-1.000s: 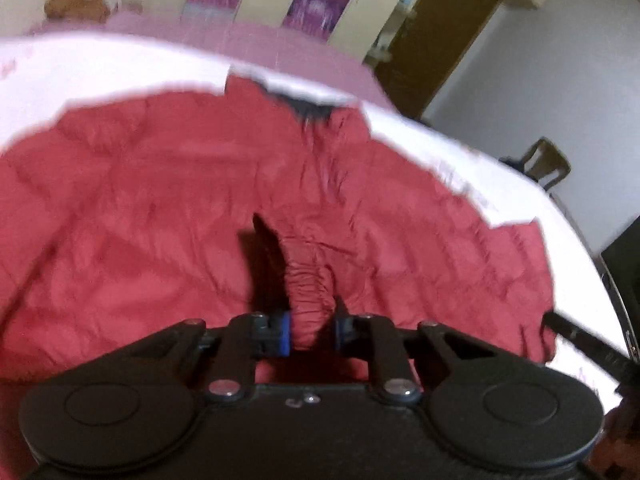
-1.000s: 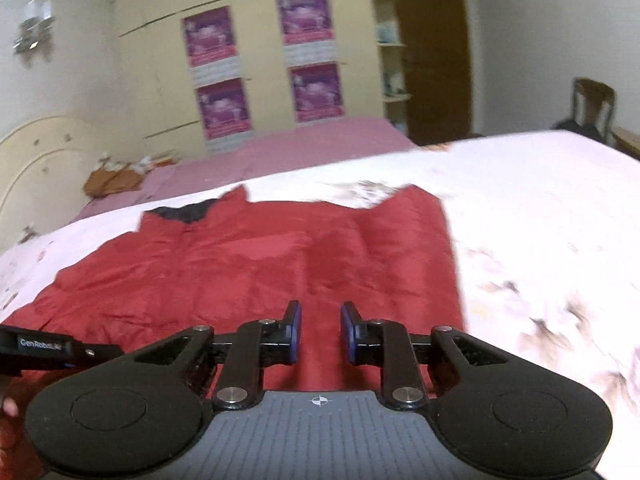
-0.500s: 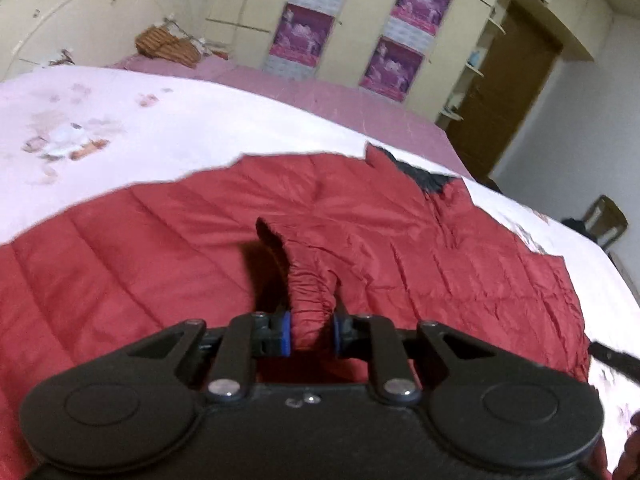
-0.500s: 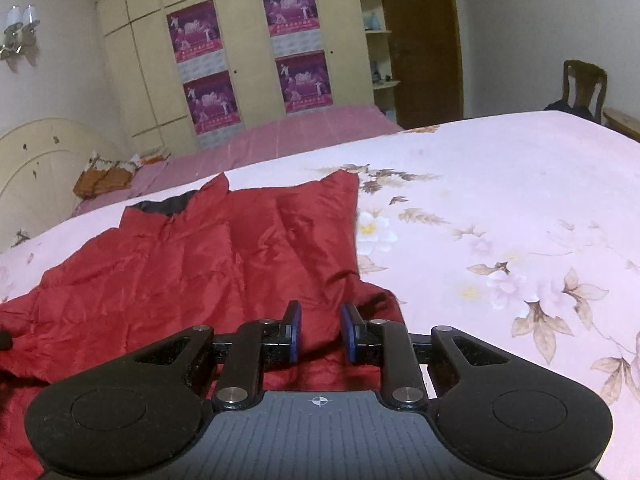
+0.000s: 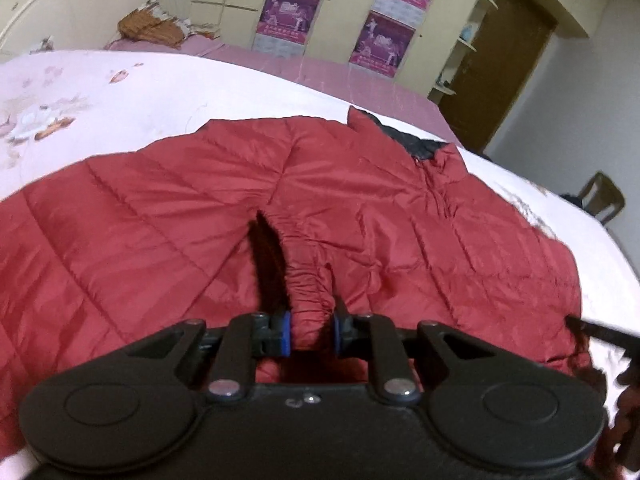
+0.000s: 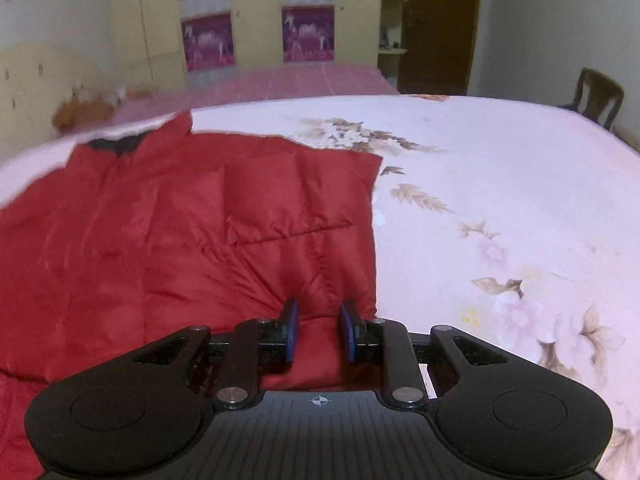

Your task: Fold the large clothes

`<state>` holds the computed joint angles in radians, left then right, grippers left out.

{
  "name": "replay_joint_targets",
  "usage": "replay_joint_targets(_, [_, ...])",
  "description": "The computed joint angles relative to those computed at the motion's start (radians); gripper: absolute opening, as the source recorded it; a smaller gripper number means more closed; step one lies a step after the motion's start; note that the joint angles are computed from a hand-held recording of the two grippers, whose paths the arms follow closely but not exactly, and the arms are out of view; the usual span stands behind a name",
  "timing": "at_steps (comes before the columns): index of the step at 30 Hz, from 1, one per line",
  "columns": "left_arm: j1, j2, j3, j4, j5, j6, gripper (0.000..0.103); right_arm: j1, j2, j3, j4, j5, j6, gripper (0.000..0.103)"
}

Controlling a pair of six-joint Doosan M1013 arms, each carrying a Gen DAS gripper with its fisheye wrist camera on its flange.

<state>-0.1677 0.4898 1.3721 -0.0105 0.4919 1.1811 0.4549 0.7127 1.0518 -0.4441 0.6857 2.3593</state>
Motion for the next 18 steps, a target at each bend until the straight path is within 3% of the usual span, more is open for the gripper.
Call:
replay_joint_targets(2, [-0.003, -0.010, 0.005, 0.067, 0.004, -0.042, 0.036, -0.003, -0.021, 0.026, -0.010, -0.044, 0.039, 0.022])
replay_joint_targets(4, [-0.010, -0.037, 0.041, 0.240, -0.053, -0.173, 0.050, -0.006, -0.045, 0.060, -0.037, -0.104, 0.084, 0.022])
replay_joint_targets(6, [-0.004, -0.043, 0.045, 0.247, -0.069, -0.178, 0.050, -0.007, -0.053, 0.067, -0.071, -0.140, 0.096, 0.022])
replay_joint_targets(9, [-0.004, -0.029, 0.015, 0.229, -0.031, -0.136, 0.047, -0.015, -0.038, 0.032, -0.013, -0.170, 0.023, 0.022])
replay_joint_targets(13, [-0.006, 0.013, -0.037, 0.153, 0.044, -0.040, 0.043, -0.021, 0.003, -0.036, 0.143, -0.137, -0.179, 0.022])
replay_joint_targets(16, [-0.005, 0.036, -0.056, 0.146, 0.042, -0.030, 0.041, -0.017, 0.044, -0.086, 0.127, -0.028, -0.174, 0.022])
replay_joint_targets(18, [-0.008, 0.048, -0.067, 0.164, 0.030, -0.030, 0.040, -0.018, 0.040, -0.068, 0.113, -0.040, -0.140, 0.022])
